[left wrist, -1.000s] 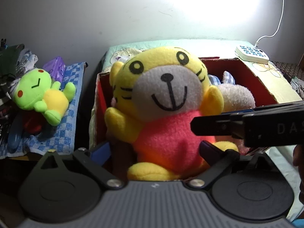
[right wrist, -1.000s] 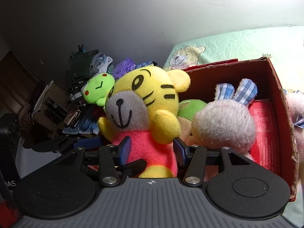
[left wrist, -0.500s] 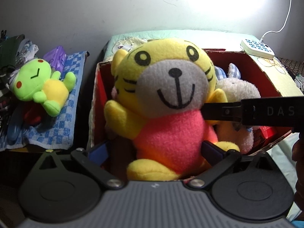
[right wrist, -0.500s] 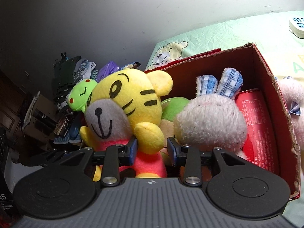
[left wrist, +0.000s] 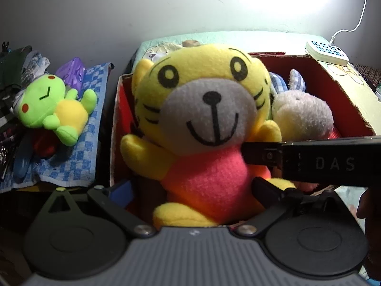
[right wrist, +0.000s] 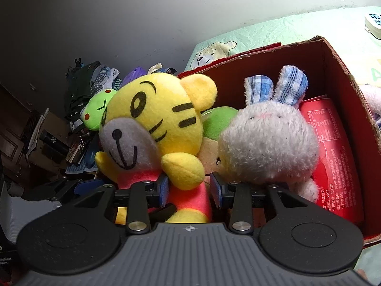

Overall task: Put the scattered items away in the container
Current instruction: 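Lower the yellow plush into the box beside the green plush, then open the right tool to release the yellow plush and withdraw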

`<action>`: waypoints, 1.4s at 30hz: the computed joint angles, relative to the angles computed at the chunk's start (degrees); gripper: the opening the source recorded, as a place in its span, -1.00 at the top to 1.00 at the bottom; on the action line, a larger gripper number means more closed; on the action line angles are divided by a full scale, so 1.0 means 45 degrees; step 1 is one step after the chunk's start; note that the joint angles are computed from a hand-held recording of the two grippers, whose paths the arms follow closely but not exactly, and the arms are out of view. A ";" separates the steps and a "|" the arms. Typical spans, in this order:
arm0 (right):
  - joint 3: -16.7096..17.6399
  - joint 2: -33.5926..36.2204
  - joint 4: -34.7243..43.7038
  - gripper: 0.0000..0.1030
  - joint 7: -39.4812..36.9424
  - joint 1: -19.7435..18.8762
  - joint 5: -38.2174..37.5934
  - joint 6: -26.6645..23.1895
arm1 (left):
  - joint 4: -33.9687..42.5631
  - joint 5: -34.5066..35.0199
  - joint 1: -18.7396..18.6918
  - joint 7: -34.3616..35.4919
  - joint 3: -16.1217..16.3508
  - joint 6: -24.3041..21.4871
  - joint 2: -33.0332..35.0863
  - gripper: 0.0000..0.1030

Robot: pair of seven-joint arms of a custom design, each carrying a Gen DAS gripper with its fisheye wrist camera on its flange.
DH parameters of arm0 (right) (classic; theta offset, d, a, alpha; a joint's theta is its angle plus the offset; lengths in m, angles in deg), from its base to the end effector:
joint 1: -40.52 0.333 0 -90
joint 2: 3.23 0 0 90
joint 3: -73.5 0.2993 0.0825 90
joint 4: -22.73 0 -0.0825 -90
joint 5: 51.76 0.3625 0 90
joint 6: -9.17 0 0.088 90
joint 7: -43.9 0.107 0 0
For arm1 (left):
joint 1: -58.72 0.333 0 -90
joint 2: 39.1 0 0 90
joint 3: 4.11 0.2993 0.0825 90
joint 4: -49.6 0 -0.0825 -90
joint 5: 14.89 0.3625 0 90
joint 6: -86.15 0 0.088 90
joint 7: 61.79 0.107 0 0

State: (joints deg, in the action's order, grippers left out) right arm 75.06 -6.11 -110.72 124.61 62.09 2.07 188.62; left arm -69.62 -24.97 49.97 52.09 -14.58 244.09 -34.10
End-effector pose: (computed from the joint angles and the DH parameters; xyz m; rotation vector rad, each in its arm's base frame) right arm 0.4981 0.1365 0.4319 -1.2955 1.8911 -0.1956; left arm 0.5569 -0.1841 0.4484 -1.2619 2.4028 -0.6876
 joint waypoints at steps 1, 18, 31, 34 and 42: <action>0.0010 -0.0009 -0.0031 0.23 0.0059 -0.0006 -0.0015 0.0025 | -0.0011 0.0044 -0.0014 -0.0017 0.0002 0.0035 0.0011 -0.99; -0.0233 -0.0144 -0.0504 0.03 0.1526 0.0127 -0.1221 0.0325 | 0.0577 -0.1073 0.0071 0.0394 -0.0097 -0.0802 0.0411 -0.99; -0.0176 -0.0530 -0.1064 -0.02 0.3831 -0.0352 -0.4105 0.0396 | 0.0597 -0.1084 0.0035 0.0396 -0.0089 -0.0874 0.0401 -0.99; 0.0544 -0.0745 -0.1398 -0.02 0.6042 -0.1423 -0.6836 0.0465 | 0.0448 -0.1125 0.0042 0.0379 -0.0082 -0.0796 0.0240 -0.99; 0.2879 -0.1569 -0.2014 -0.01 1.0846 -0.4503 -1.2311 0.0296 | -0.0318 -0.0943 0.0031 0.0224 -0.0023 -0.0149 -0.0459 -0.99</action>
